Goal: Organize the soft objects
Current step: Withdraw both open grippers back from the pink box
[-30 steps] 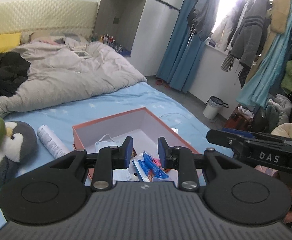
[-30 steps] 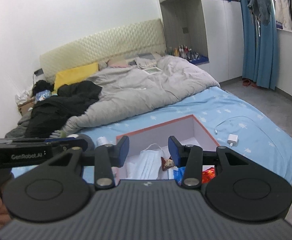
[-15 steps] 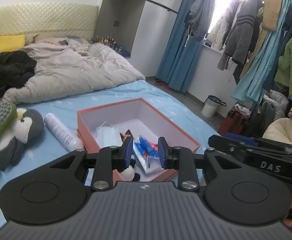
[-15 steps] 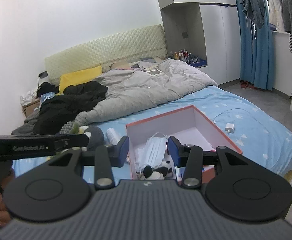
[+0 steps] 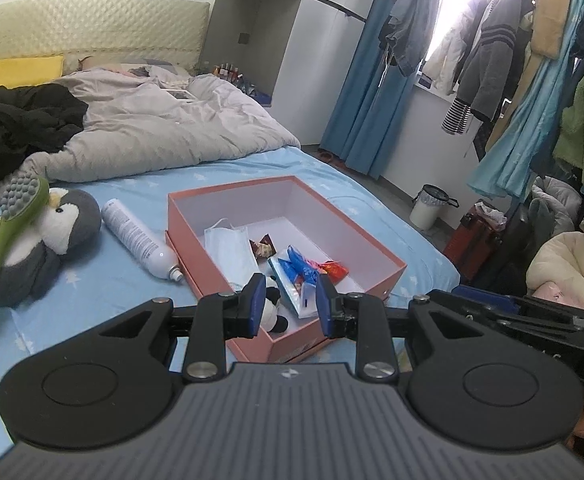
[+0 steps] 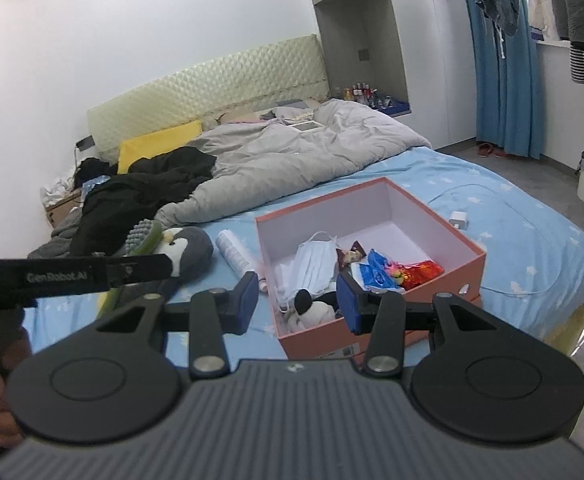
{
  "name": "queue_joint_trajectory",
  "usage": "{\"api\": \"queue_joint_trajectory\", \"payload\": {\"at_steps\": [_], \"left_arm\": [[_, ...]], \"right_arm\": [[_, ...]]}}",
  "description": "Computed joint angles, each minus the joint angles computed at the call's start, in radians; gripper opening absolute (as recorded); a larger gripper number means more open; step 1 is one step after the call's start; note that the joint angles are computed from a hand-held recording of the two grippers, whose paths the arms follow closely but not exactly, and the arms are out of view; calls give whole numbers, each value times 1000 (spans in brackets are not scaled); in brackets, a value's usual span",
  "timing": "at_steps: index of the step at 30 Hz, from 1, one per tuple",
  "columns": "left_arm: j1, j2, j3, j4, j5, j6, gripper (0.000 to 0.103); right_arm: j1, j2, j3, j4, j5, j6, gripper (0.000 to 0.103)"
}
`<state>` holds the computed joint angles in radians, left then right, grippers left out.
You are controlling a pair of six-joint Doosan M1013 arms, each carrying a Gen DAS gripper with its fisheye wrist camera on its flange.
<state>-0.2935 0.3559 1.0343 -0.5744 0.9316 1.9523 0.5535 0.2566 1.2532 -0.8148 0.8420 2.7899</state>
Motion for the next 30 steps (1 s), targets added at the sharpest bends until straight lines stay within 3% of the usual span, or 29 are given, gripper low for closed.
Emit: {"api": "queue_joint_trajectory", "payload": {"at_steps": [8, 30], "left_arm": [[-6, -4, 11, 29, 5, -15, 32], [-8, 8, -4, 39, 20, -1, 32]], "right_arm": [[-1, -4, 19, 0, -12, 23, 46], [12, 6, 3, -55, 64, 37, 46]]}}
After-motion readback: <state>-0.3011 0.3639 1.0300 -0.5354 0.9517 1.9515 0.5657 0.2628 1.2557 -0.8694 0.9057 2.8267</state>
